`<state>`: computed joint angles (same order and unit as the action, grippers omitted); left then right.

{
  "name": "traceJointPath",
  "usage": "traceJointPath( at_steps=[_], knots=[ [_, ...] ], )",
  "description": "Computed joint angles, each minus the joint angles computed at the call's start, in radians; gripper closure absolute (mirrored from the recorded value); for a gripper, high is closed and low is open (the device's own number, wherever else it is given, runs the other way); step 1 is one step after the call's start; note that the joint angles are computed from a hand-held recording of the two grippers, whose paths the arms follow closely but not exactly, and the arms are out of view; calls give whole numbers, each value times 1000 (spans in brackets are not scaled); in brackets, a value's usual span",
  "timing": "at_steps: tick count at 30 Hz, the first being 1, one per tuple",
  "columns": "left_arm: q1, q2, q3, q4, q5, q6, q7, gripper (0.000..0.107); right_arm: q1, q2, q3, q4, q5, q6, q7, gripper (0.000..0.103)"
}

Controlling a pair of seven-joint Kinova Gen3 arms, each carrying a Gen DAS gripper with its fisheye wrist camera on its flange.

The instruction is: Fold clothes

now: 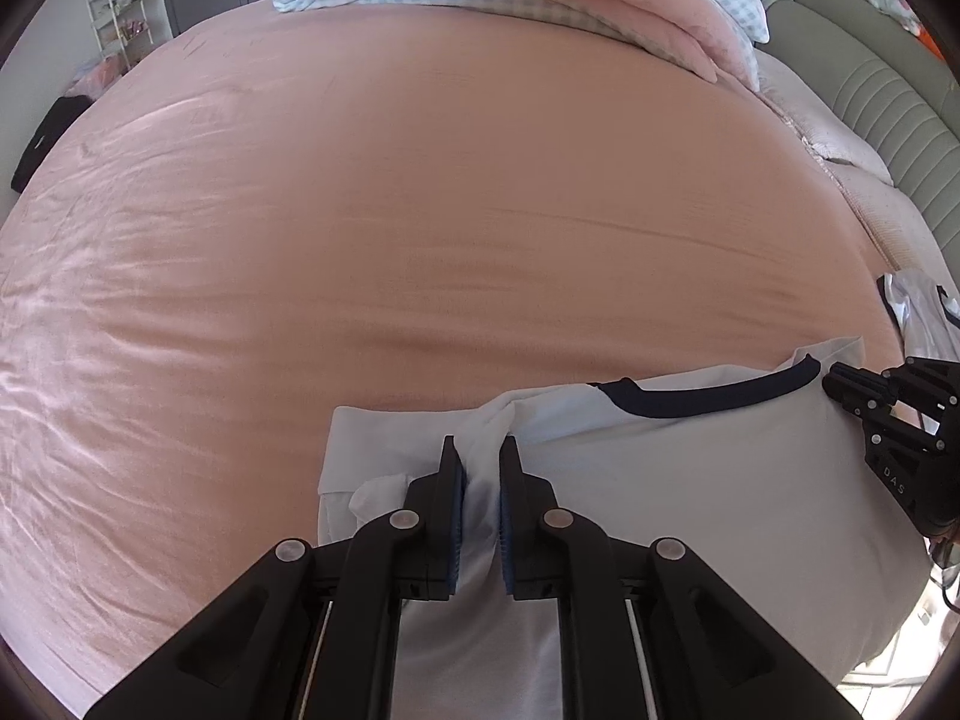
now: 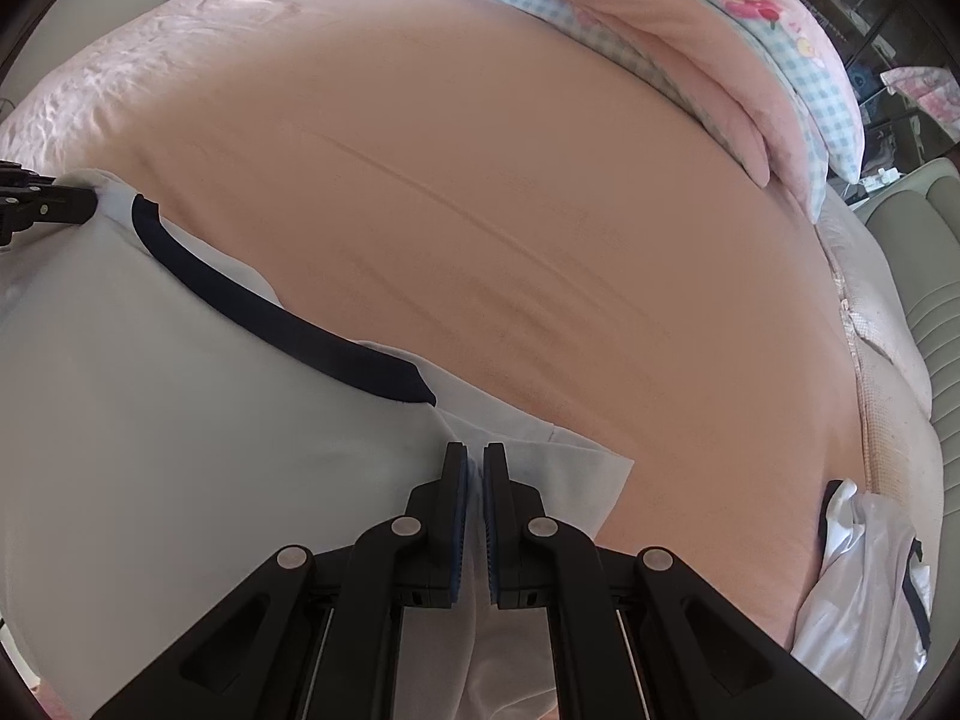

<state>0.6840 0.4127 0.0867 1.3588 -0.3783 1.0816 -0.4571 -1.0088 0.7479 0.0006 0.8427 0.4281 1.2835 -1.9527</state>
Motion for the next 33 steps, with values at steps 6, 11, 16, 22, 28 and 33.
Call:
traceJointPath(
  at_steps=[6,11,16,22,28,33],
  knots=[
    [-24,28,11,-63,55,61,-44,96,-42,8,21,6,50,14,-7,83],
    [-73,32,18,-107,150,111,-70,91,-66,12,63,-7,96,59,-102,29],
    [-29,5,-10,-129,99,160,15,39,62,-68,-22,44,-66,10,-200,29],
    [5,-38,7,-135,34,186,52,33,80,-135,-41,126,-70,-44,-213,29],
    [72,0,16,-218,-50,324,16,33,38,-173,-52,171,-11,-51,-183,29],
    [137,53,5,-306,-107,435,-33,33,23,-187,-67,187,-8,-53,-168,29]
  ],
)
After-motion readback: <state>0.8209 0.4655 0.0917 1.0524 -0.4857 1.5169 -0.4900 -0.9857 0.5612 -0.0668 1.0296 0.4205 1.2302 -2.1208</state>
